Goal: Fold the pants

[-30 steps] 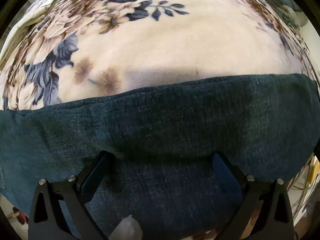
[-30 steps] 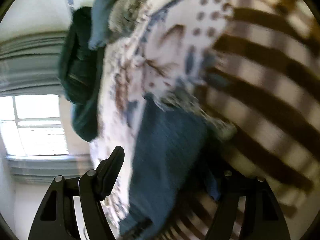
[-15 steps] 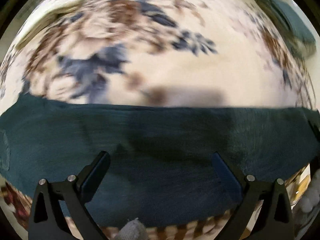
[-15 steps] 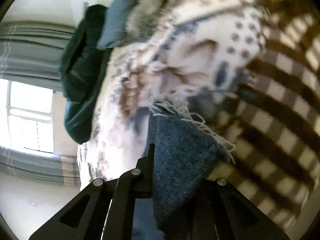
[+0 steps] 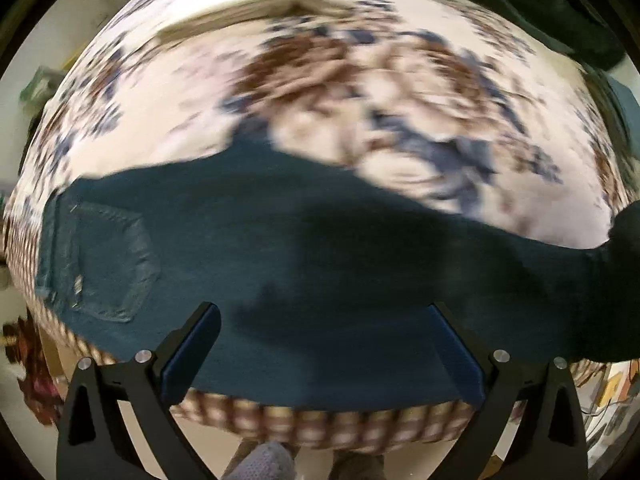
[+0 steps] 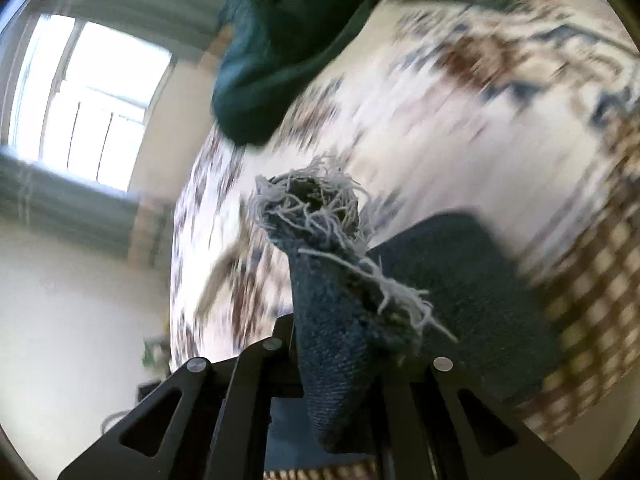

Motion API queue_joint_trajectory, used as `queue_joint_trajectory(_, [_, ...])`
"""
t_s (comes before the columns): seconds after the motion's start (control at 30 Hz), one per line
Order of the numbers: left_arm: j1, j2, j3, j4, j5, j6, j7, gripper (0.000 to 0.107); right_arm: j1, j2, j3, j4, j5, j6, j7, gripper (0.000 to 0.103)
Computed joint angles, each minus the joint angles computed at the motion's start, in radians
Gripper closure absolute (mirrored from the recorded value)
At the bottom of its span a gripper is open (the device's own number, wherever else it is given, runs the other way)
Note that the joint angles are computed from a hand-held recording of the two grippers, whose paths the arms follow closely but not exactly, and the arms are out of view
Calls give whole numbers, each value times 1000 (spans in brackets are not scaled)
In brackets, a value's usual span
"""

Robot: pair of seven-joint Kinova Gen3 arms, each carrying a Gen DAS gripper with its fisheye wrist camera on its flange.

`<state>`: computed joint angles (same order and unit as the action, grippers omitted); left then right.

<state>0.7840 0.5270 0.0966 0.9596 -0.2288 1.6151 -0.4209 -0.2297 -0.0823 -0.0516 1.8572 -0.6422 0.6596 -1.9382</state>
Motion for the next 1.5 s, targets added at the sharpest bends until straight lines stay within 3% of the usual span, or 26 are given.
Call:
queue_joint_trajectory(0.13, [-41, -111, -10, 185, 28, -9, 43, 5, -109, 99, -120, -35, 130, -68, -161, 95])
queue_joint_trajectory(0.2, [-63, -165, -9, 278, 35, -45, 55, 5, -198, 150, -128, -59, 211, -85, -234, 95])
queue_joint_trajectory(0.3, [-121, -243, 32, 412, 25, -115, 80, 5, -319, 244, -129, -128, 333, -54, -341, 95])
queue_joint_trajectory(0.37, [-148, -274, 42, 458, 23, -127, 93, 5, -371, 319, -133, -205, 400, 17, -396, 88])
queue_joint_trajectory(0.43, [-171, -295, 51, 483, 23, -131, 101, 5, -348, 405, -188, -289, 405, 94, -399, 68])
queue_joint_trajectory(0.47, [-183, -305, 55, 493, 23, -134, 103, 5, -309, 426, -234, -312, 383, 113, -384, 63])
queue_joint_trajectory(0.53, [-204, -322, 63, 499, 26, -139, 105, 5, -217, 423, -319, -312, 314, 103, -334, 43])
queue_joint_trajectory(0.6, [-221, -335, 71, 498, 36, -167, 104, 5, -134, 373, -374, -289, 303, 93, -346, 37])
queue_joint_trajectory(0.7, [-250, -339, 82, 499, 88, -265, 87, 5, -135, 289, -317, -284, 398, 188, -430, 22])
queue_joint_trajectory(0.87, [-273, -212, 100, 427, 199, -329, -25, 5, -311, 245, -86, -295, 602, 392, -489, 7])
queue_joint_trajectory(0.9, [-271, -173, 104, 403, 217, -328, -59, 10, -336, 246, -57, -295, 642, 432, -502, 7])
queue_joint_trajectory(0.93, [-260, -129, 103, 368, 222, -310, -86, 28, -341, 250, -47, -298, 675, 471, -517, 7])
queue_joint_trajectory(0.97, [-247, -97, 105, 338, 214, -290, -101, 39, -328, 249, -48, -291, 692, 494, -520, 7])
queue_joint_trajectory(1.0, [-216, -70, 90, 311, 189, -274, -117, 56, -297, 252, -64, -280, 693, 500, -513, 7])
queue_joint_trajectory(1.03, [-183, -58, 77, 294, 153, -274, -124, 83, -266, 247, -76, -274, 691, 513, -500, 7])
queue_joint_trajectory(1.07, [-156, -55, 68, 281, 122, -283, -133, 95, -254, 250, -84, -269, 700, 525, -501, 7])
queue_joint_trajectory(1.3, [-75, -114, 2, 331, 0, -311, -75, 107, -272, 339, -89, -322, 739, 603, -484, 7])
queue_joint_trajectory(1.4, [-136, -124, 29, 371, 49, -350, -75, 107, -294, 369, -89, -339, 758, 614, -471, 7])
queue_joint_trajectory(1.5, [-129, -123, 39, 372, 56, -360, -72, 107, -318, 400, -81, -363, 786, 643, -474, 7])
